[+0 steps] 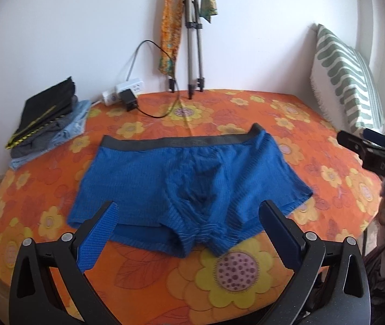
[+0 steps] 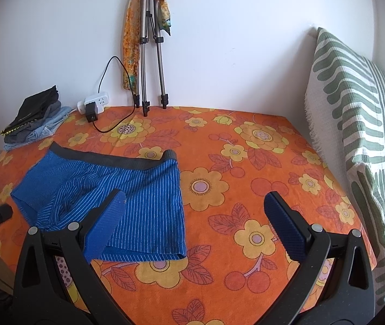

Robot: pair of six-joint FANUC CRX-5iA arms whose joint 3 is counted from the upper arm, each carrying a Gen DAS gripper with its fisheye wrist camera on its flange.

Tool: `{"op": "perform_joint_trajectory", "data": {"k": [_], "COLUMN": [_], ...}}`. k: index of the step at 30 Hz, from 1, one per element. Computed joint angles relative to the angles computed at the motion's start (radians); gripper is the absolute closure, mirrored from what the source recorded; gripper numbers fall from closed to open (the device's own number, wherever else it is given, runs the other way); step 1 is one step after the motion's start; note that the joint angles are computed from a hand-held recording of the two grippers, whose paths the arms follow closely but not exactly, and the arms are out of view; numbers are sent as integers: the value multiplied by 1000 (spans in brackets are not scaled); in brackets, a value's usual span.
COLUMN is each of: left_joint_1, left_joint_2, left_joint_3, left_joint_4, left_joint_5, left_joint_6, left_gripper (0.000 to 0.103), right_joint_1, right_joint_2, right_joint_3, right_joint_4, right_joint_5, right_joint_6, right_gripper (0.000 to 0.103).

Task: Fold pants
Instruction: 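Grasp the briefs' waistband with the right gripper while the left gripper pinches the leg hem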

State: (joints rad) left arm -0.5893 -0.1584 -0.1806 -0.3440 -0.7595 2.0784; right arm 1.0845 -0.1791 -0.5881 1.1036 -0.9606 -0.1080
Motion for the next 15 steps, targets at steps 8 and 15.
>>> {"op": "perform_joint_trajectory", "data": {"k": [8, 15], "left_joint_1": [-11, -27], "left_joint_2": [94, 201], "left_joint_3": [44, 79], "left_joint_4": [137, 336], "left_joint_5": [47, 102], "left_joint_6": [-134, -326], "left_gripper": [16, 31], "right_joint_1": [-142, -265], "right_joint_2": [-19, 73], "right_joint_3": [84, 254], "right_joint_4": [-231, -617], "right_joint_5": [222, 320], "right_joint_6": [257, 670], "right_gripper": [0, 10]}}
